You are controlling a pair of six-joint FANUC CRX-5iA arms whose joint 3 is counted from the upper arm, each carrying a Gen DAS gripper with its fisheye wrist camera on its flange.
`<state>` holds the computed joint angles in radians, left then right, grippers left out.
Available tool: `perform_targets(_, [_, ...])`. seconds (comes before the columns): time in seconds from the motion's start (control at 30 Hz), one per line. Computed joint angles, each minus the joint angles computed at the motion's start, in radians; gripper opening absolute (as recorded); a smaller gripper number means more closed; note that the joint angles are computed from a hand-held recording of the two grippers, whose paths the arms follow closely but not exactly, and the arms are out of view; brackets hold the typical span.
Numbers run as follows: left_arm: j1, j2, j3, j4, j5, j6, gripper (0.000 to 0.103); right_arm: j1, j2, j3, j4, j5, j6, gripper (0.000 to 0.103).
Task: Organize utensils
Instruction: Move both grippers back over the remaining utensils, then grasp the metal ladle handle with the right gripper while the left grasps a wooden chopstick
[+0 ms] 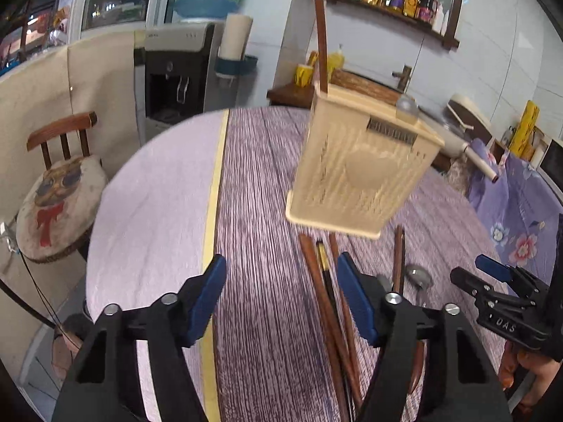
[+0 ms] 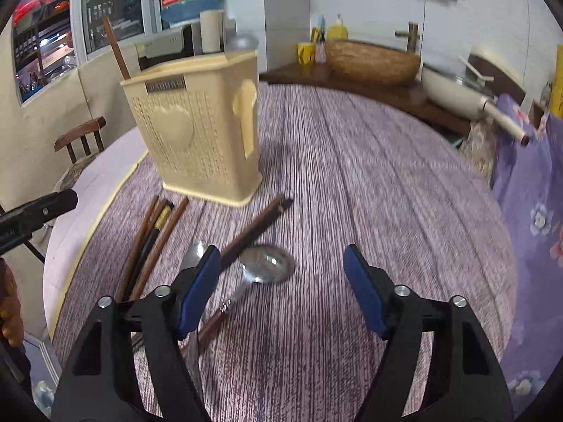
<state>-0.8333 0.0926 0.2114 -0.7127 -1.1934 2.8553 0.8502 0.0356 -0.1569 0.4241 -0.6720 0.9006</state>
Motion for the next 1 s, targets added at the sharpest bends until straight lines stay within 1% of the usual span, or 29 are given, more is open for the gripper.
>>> perform_targets(0.03, [0.004, -0.001, -0.010, 0.014, 0.010, -0.002, 0.059, -0.001, 0.007, 0.006, -0.016, -0.015, 0.003, 0.061])
perform_targets(0.13, [0.017, 0.004, -0.027, 0.049, 0.022, -0.008, 0.053, -0.009, 0.025, 0.039, -0.119, -0.055, 0.059, 0.054])
perform_targets(0.17, [0.020, 0.009, -0.029, 0.058, 0.025, -0.011, 0.052, -0.010, 0.035, 0.053, -0.149, -0.072, 0.074, 0.054])
perform_targets(0.23, [0.028, 0.016, -0.033, 0.077, 0.030, -0.020, 0.050, -0.006, 0.048, 0.064, -0.163, -0.089, 0.074, 0.054])
perform_targets(0.4, [0.032, 0.031, -0.026, 0.093, 0.027, -0.041, 0.050, -0.002, 0.072, 0.083, -0.151, -0.114, 0.004, 0.055])
perform_targets(0.5, [0.034, 0.033, -0.029, 0.100, 0.031, -0.043, 0.050, 0.010, 0.080, 0.095, -0.142, -0.133, 0.000, 0.055])
perform_targets(0.6, [0.033, 0.033, -0.030, 0.104, 0.033, -0.041, 0.050, 0.012, 0.078, 0.107, -0.187, -0.147, 0.014, 0.055])
perform_targets(0.7, [0.031, 0.039, -0.025, 0.106, 0.035, -0.046, 0.050, 0.004, 0.084, 0.125, -0.263, -0.153, 0.053, 0.044])
perform_targets(0.73, [0.030, 0.043, -0.021, 0.106, 0.036, -0.050, 0.050, 0.009, 0.080, 0.113, -0.247, -0.136, 0.039, 0.039])
perform_targets(0.77, [0.030, 0.048, -0.017, 0.108, 0.036, -0.053, 0.050, 0.012, 0.081, 0.113, -0.248, -0.134, 0.041, 0.037])
perform_targets(0.8, [0.030, 0.051, -0.015, 0.111, 0.038, -0.057, 0.050, 0.012, 0.082, 0.115, -0.253, -0.132, 0.045, 0.030])
perform_targets(0.83, [0.030, 0.052, -0.015, 0.113, 0.040, -0.058, 0.050, 0.007, 0.084, 0.127, -0.287, -0.136, 0.074, 0.023])
perform_targets(0.87, [0.030, 0.054, -0.015, 0.115, 0.040, -0.059, 0.050, 0.006, 0.084, 0.135, -0.305, -0.140, 0.098, 0.020])
perform_targets(0.93, [0.029, 0.056, -0.016, 0.118, 0.037, -0.061, 0.050, 0.011, 0.081, 0.131, -0.290, -0.148, 0.107, 0.018])
perform_targets(1.0, [0.033, 0.052, -0.023, 0.123, 0.034, -0.062, 0.050, -0.001, 0.071, 0.125, -0.320, -0.148, 0.144, 0.018])
